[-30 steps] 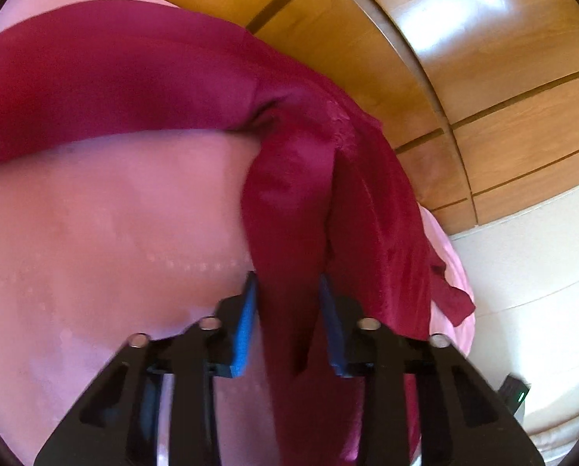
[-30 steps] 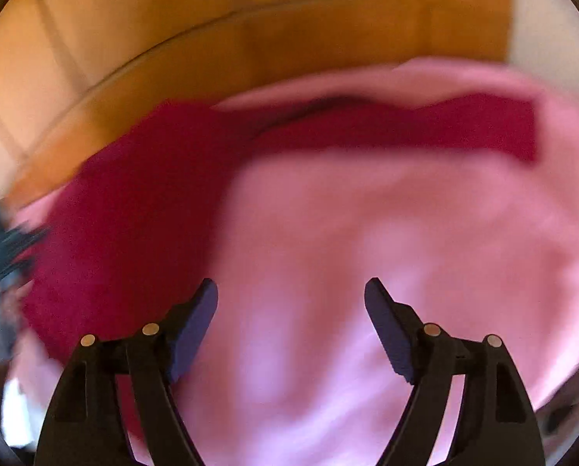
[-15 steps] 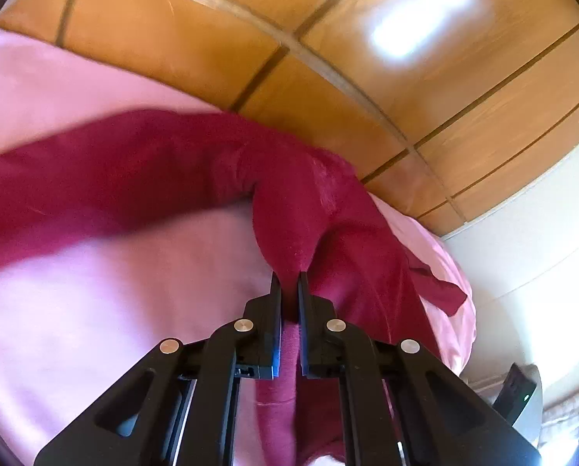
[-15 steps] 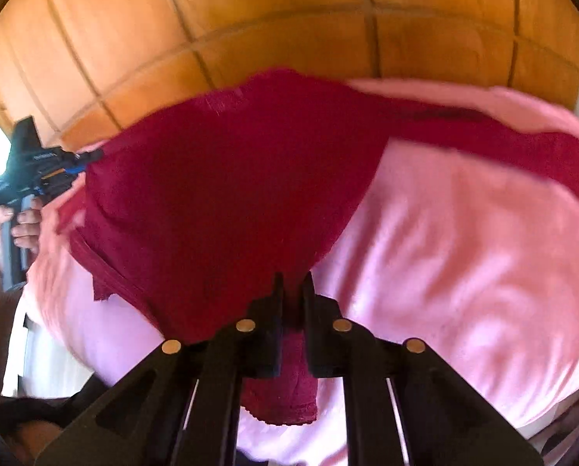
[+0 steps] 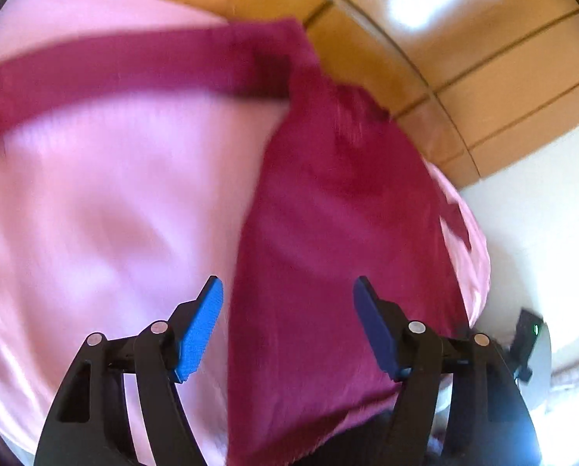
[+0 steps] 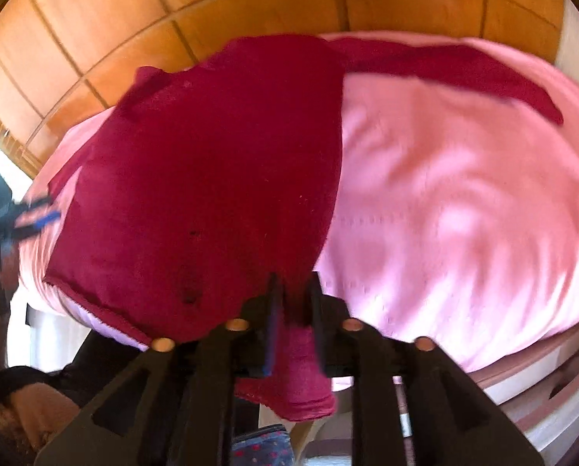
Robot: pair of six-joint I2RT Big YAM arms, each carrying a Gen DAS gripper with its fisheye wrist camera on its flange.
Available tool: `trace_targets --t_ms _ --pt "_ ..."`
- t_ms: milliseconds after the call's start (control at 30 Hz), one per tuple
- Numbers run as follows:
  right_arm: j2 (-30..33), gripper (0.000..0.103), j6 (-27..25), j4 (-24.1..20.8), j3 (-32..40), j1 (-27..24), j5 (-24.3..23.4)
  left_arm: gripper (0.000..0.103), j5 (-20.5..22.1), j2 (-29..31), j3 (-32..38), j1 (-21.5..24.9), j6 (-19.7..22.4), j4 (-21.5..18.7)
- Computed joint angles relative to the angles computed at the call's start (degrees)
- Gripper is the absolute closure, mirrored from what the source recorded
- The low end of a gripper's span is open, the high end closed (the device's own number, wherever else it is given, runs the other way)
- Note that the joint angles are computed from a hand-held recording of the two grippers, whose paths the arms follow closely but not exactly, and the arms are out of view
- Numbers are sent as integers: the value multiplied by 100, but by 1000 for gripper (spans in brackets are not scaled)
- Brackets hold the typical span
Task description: Fold small clothes
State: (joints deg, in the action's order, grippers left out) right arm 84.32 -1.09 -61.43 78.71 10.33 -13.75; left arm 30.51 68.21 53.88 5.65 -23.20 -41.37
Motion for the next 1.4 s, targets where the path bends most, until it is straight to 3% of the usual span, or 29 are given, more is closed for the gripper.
trace_targets --t_ms 33,100,133,167,200,300,533,600,633,667,700,733,767,833,867,967,1167,1200,1233,1267,1300,1400 --pt "10 72 16 -20 -17 24 28 39 42 -39 -92 -48 9 21" --pt "99 71 20 -22 -28 89 71 67 -351 -134 -206 -282 173 -35" --pt "28 73 26 -52 -63 133 112 95 -863 -230 -251 -461 325 -81" --pt "28 85 -39 -30 -57 178 134 101 -928 -277 -291 -479 318 -67" --pt "1 92 -83 -18 -61 206 154 101 -864 -357 -367 -438 203 28" --pt "-169 93 -229 23 -122 206 70 101 -1134 -673 -537 -463 179 52" --pt "-307 94 -550 -366 -281 163 446 102 -1001 -1304 -902 -569 58 -327" --pt "-303 92 -636 -390 -197 235 633 101 -1045 -1405 -865 -661 102 -320" --pt "-273 82 -571 -390 -106 240 684 101 -1034 -1438 -825 -570 96 -316" --pt "-249 64 -517 -326 -33 250 733 96 -958 -1448 -803 -432 67 -269" --pt "-272 55 -483 -148 6 286 826 88 -940 -1461 -792 -234 17 -166" --pt "-295 44 -469 31 44 350 918 56 -1154 -1434 -736 -31 -72 -116" --pt "-270 42 -449 150 113 416 952 29 -1533 -1354 -652 62 -230 -97" --pt "-137 37 -362 418 294 609 776 27 -2157 -1151 -497 441 -524 30" --pt "-62 30 -337 523 363 717 678 27 -2311 -939 -344 727 -652 76" --pt "223 26 -201 781 523 1074 404 27 -2635 -366 39 1288 -899 204" --pt "920 25 374 1196 936 1881 -286 25 -2273 888 780 1863 -1420 350" --pt "1052 25 437 1211 1041 2027 -403 30 -2251 965 809 1906 -1401 378" --pt "1116 24 453 1179 1107 2108 -470 47 -2362 1062 873 1894 -1355 458" --pt "1194 23 451 1153 1175 2209 -508 84 -2317 1163 953 1921 -1190 544" --pt "1229 23 423 1112 1219 2261 -517 96 -2049 1294 1087 1968 -1004 520" --pt "1383 23 364 974 1330 2382 -603 97 -2475 1286 1198 1874 -824 537"
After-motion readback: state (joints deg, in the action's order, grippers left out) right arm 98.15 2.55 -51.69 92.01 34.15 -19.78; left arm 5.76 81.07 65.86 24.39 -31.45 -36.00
